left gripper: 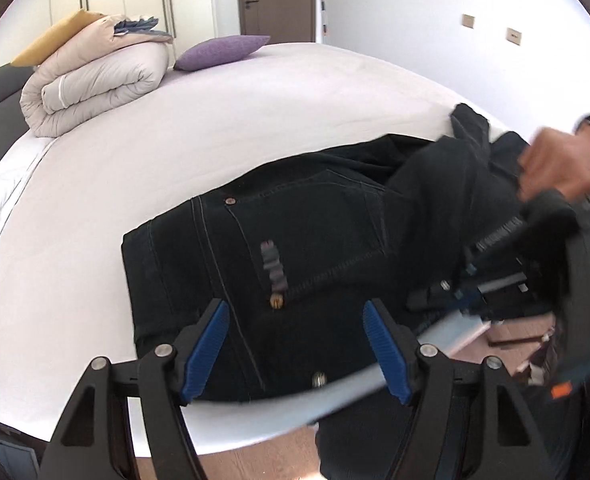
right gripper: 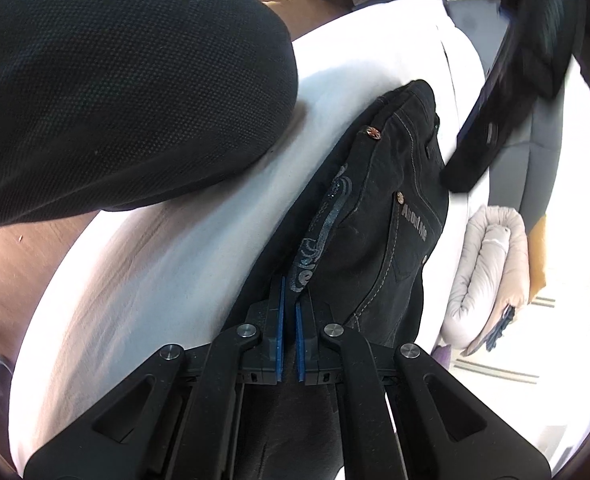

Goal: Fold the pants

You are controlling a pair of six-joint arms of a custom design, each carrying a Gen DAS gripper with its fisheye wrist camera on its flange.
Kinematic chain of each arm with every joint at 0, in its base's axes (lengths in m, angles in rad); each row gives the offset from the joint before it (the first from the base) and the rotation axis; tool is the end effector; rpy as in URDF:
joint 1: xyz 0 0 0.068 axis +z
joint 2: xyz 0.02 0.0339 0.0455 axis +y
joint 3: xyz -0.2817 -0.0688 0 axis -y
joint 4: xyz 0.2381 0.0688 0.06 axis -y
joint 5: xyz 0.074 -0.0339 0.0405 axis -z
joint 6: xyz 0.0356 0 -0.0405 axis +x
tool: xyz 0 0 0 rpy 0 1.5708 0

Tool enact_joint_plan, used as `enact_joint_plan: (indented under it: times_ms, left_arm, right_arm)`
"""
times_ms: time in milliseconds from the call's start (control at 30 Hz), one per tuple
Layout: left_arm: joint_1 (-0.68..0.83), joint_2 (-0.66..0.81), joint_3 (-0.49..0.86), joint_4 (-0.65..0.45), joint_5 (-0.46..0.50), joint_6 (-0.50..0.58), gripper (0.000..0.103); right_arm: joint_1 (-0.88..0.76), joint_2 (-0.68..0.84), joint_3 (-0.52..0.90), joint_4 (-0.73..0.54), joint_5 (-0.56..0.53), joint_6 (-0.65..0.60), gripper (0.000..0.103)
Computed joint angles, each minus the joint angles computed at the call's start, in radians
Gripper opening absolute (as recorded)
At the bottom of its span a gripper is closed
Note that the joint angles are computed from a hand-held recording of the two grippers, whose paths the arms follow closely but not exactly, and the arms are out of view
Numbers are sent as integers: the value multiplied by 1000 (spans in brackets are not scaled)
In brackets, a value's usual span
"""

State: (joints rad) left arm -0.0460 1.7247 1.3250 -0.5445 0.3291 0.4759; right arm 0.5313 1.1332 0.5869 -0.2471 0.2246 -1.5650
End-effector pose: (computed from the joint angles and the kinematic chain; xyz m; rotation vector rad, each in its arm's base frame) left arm 0.3681 -0.0285 0.2673 0.7607 2.3371 -0.2286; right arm 0.1864 0.1003 0.2187 -2.0837 1.3320 -0.7421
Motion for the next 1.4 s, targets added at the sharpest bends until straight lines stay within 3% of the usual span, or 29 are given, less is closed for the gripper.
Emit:
enact_joint_plan:
  times_ms: [133, 233, 333, 367, 400, 467, 533, 633, 667, 733, 867, 933, 1000, 1100, 1200, 1400]
  left_arm:
    - [-43, 197, 131, -66, -103, -86, 68]
    - [-36, 222, 127, -28, -76, -142, 69]
    - [-77, 221, 133, -25, -163, -143, 69]
    - [-87, 230, 151, -40, -181, -148, 69]
    - [-91, 238, 173, -64, -187, -157, 69]
    - [-111, 265, 229, -108, -205, -177, 69]
    - [-119, 272, 264, -147, -228, -178, 69]
    - [-171, 258, 298, -182, -304, -217, 68]
    - [-184, 249, 304, -181, -318, -227, 68]
    - [-208, 236, 318, -179, -317, -253, 69]
    - [-253, 294, 404, -192, -336, -302, 70]
    - [-263, 357, 466, -218, -320, -332, 70]
    - [-265, 427, 525, -258, -311, -370, 72]
    - [-272, 429, 503, -218, -316, -391, 74]
    - [-272, 430, 497, -215, -313, -390, 74]
    - [-271, 433, 536, -255, -310, -389, 74]
  right_arm:
    - [5, 9, -21, 59, 3, 80, 5]
    - [-7, -2, -41, 99, -20, 182, 8]
    - [-44, -44, -22, 47, -67, 327, 18]
    - [-63, -61, -3, 7, -89, 385, 29]
    - [-107, -86, 30, -62, -145, 487, 53]
    - [-309, -131, 97, -180, -414, 561, 76]
    - [-561, -118, 220, -352, -659, 689, 76]
    - [-938, 65, 448, -556, -896, 832, 76]
    - [-1063, 152, 532, -627, -985, 827, 76]
    - [-1283, 348, 707, -705, -1126, 902, 76]
    - [-1515, 715, 1046, -769, -1297, 1279, 73]
    - [-1548, 811, 1127, -719, -1287, 1447, 64]
    - [-1546, 904, 1216, -726, -1256, 1520, 53]
    - [-1509, 1041, 1368, -823, -1205, 1561, 53]
    - [-1461, 1130, 1437, -794, -1142, 1683, 53]
    - [-1408, 1281, 1633, -812, -1109, 1786, 51]
